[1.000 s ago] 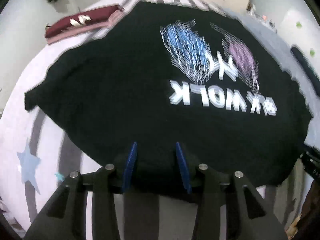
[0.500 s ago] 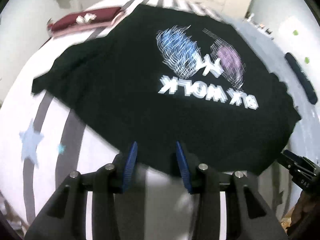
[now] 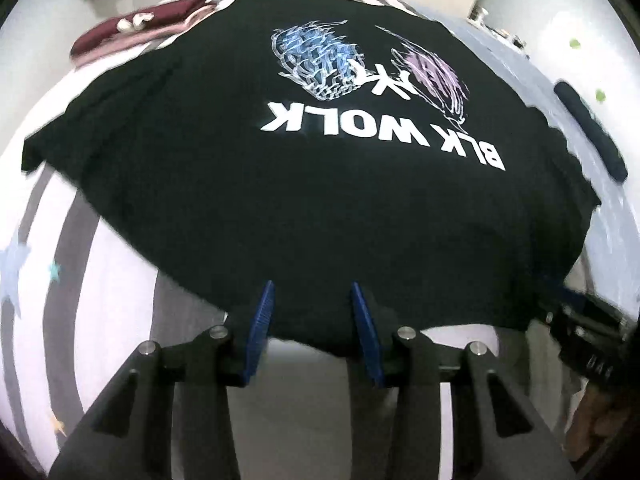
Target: Fold clothes
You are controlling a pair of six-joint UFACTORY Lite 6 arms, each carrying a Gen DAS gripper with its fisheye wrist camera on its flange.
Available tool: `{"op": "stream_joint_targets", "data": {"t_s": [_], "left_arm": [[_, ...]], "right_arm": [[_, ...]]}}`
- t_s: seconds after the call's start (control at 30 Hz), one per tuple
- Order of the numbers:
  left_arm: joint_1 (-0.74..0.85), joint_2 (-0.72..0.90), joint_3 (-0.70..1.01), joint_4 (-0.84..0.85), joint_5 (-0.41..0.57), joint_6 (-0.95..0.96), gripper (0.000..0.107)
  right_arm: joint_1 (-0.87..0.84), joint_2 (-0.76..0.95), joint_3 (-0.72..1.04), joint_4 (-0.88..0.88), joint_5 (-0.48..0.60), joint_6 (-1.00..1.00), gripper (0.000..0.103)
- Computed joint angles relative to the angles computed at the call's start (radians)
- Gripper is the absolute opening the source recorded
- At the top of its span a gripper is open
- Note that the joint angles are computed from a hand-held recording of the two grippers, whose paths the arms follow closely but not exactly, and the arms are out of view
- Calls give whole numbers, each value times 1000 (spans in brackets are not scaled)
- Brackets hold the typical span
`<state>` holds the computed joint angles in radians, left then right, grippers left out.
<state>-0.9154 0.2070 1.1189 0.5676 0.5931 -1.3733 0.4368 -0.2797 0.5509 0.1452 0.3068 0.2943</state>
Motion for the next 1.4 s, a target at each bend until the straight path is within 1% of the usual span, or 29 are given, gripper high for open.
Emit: {"op": "stream_joint_targets", "data": {"t_s": [0.07,0.17,0.23,0.27,0.3,0.37,0.5,0.57,0.63,0.73,0.83,0.87,0.9,0.93,0.97,1.03,1.07,1.1,1.13,1.2,1.27,1.4], "left_arm": [[0,-2,13,-39,16,36,37],[35,-26,49,-147,39,153,37],[64,-61,70,-148,55,186,37],[91,-68,84,-131,57,206,37],[132,-67,104,-121,53,241,37],[231,-37,143,-117,24,328,37],[416,93,260,-123,-25,507,37],[484,153,302,-130,-39,581,37],[548,204,335,-159,-44,660,37],[637,234,315,-216,-70,770,37],[735,189,236,-322,-137,902,37],[759,176,225,-304,-132,900,37],[785,168,223,-271,-113,878,38],[820,158,209,-279,-117,881,42],[864,151,203,-329,-113,918,44],[915,140,219,-360,-84,976,44],[940,130,228,-398,-89,1040,44],[956,127,242,-406,-96,1067,45],[974,126,257,-415,-102,1095,45],[1018,173,328,-436,-104,1148,51],[1069,275,446,-485,-94,1218,52],[1125,535,765,-580,-10,1375,52]], "right_arm": [[-9,-23,-3,29,31,-36,40],[-30,1,49,61,94,-98,40],[-80,-6,98,99,145,-163,38],[-109,-7,119,93,147,-182,39],[-137,-5,141,87,145,-202,40],[-210,59,209,64,120,-237,40],[-336,290,392,60,30,-311,40],[-366,404,488,65,-4,-345,40],[-380,495,555,27,-23,-347,40],[-403,617,636,-69,-27,-291,40],[-437,626,606,-11,-47,-373,40],[-445,618,594,-5,-48,-388,40],[-454,613,594,-11,-34,-386,40],[-461,608,597,-24,-19,-374,40],[-456,609,609,-74,-4,-320,40],[-443,611,636,-176,29,-207,39],[-436,613,650,-219,47,-159,39],[-430,615,664,-258,66,-115,40],[-412,617,679,-255,73,-104,40],[-374,623,712,-241,86,-86,41],[-335,641,748,-225,98,-68,41],[-249,729,859,-215,105,13,41]]}}
